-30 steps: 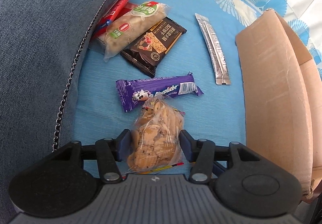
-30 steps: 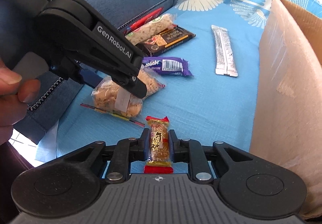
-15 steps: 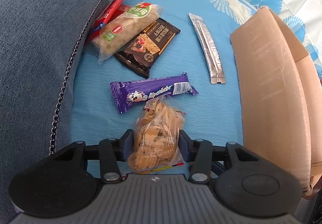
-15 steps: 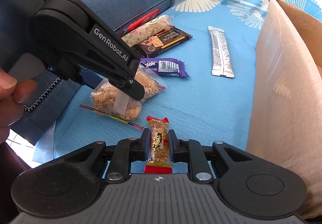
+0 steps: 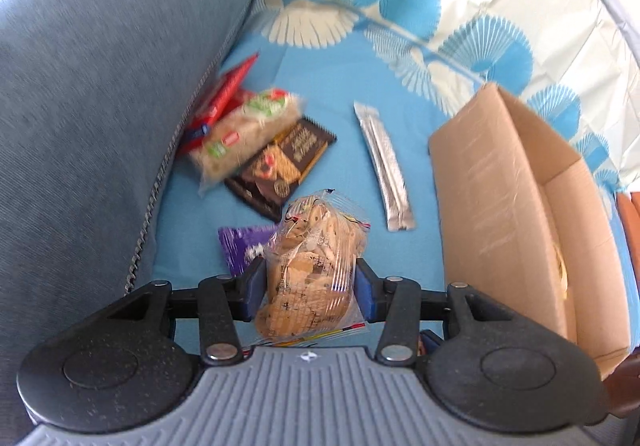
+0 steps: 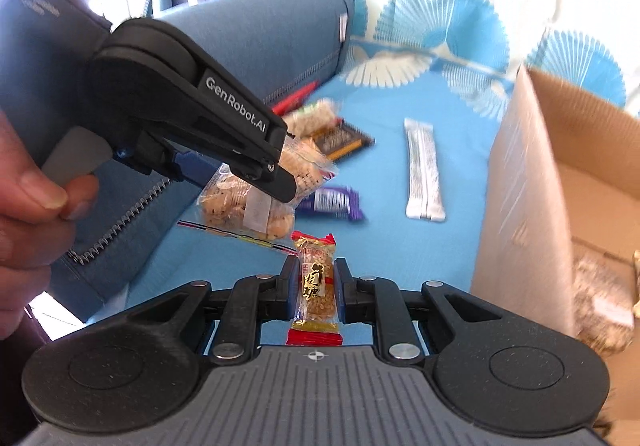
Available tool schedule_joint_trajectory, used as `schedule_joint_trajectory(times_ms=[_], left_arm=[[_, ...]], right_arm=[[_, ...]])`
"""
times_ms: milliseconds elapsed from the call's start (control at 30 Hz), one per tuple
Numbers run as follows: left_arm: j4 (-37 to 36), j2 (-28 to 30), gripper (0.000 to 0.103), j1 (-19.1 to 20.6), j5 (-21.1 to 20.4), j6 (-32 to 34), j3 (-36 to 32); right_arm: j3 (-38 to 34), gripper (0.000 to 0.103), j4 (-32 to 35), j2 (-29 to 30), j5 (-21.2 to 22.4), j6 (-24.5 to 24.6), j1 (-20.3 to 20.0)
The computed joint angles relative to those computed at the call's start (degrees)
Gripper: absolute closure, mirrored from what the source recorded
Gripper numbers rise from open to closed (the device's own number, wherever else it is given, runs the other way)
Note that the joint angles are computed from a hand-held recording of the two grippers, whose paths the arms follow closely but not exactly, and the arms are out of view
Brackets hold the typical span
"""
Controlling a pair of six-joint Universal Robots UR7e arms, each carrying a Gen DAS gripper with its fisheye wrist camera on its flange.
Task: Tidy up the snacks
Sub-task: 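Lift the cookie bag with the left tool while the right tool lifts the red bar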
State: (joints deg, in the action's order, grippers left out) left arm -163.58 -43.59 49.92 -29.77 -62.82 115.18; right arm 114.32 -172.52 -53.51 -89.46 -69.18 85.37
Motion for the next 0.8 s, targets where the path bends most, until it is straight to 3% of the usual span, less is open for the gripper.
schedule_joint_trajectory(times_ms=[133, 367, 633, 800], left_arm=[[1.76, 0.16, 0.052, -1.62, 3.79, 0.04, -0.68], [-1.73, 2.43, 0.052, -3.87, 9.67, 4.61, -2.40], [-15.23, 7.52, 0.052, -5.22, 12.73, 18.84, -6.04], [-25.31, 11.76, 0.052, -5.29, 12.48, 28.90, -10.26]], right_arm=[[0.00, 0.084, 0.52, -1.68, 3.04, 0.11, -0.06], [-0.20, 0.084, -2.55, -4.17, 9.16, 0.80, -0.71], [-7.69, 0.084, -1.54, -5.87, 15.63, 7.31, -1.54], [-15.25, 0.084, -2.28, -3.25, 16.75, 8.92, -2.86]])
